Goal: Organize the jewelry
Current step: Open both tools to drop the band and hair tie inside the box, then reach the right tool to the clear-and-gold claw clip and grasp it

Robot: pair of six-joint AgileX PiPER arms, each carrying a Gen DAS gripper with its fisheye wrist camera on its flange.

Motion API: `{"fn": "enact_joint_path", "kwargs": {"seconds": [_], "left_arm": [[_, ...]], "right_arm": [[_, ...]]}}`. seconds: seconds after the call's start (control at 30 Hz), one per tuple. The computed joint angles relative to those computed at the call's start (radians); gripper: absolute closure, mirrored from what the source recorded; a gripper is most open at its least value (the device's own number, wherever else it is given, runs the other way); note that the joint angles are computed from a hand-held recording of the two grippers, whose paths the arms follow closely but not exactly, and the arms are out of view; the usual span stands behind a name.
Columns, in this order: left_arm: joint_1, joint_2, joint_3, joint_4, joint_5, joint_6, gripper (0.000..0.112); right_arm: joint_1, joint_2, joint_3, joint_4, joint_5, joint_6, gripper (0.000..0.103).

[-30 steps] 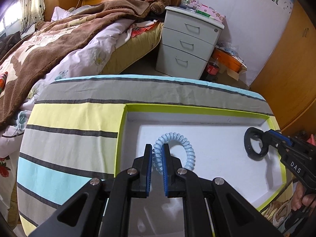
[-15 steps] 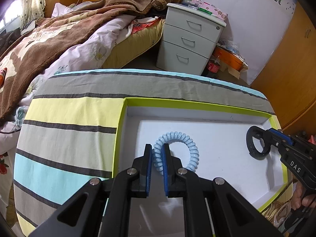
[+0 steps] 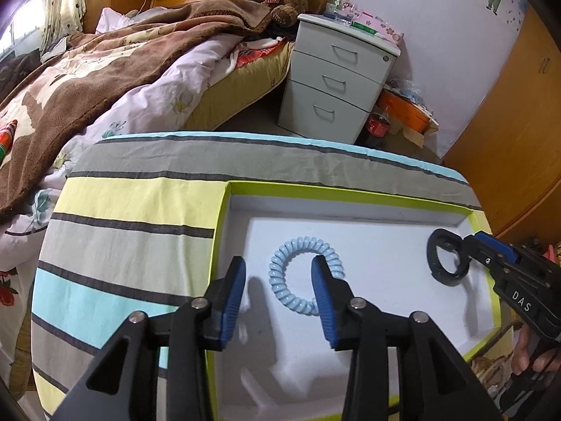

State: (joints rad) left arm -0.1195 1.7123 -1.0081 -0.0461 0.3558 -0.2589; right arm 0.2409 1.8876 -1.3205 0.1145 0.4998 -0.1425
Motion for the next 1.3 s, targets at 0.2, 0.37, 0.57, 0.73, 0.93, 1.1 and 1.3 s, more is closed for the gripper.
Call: {"fn": "enact_joint_path", "kwargs": {"seconds": [0.2,0.37,0.57,0.73,0.93,1.1,1.3], "left_arm": [[-0.009,-0.074,0.042,0.03,0.005,-0.042,0.064],[-0.013,-0.173,0.105,0.033,0.002,-0.038,0.059],[-0.023,-0.319,0.21,0.029,-0.002,-0.033,0.054],[-0.022,-0.427,0.287,0.013,0.014,-0.017,0.051],[-0.028,-0.552,0.403,-0.013,0.024,-0.006,0.047],[0.003,-0.627,0.486,-0.138,0.031,0.1,0.045],[0.043,-0.697,0.575,-0.284,0.044,0.254,0.043]], "right_arm": [[-0.004,-0.072,0.058,0.04,-0.019,-0.027,0.07],[-0.014,-0.156,0.144,0.099,-0.047,-0.075,0.069],[-0.046,-0.294,0.288,0.237,-0.083,-0.203,0.058],[-0.081,-0.402,0.411,0.311,-0.098,-0.303,0.058],[-0.145,-0.49,0.533,0.405,-0.095,-0.449,0.058],[-0.215,-0.513,0.596,0.527,-0.086,-0.631,0.054],[-0.267,-0.494,0.627,0.666,-0.06,-0.849,0.053]]}}
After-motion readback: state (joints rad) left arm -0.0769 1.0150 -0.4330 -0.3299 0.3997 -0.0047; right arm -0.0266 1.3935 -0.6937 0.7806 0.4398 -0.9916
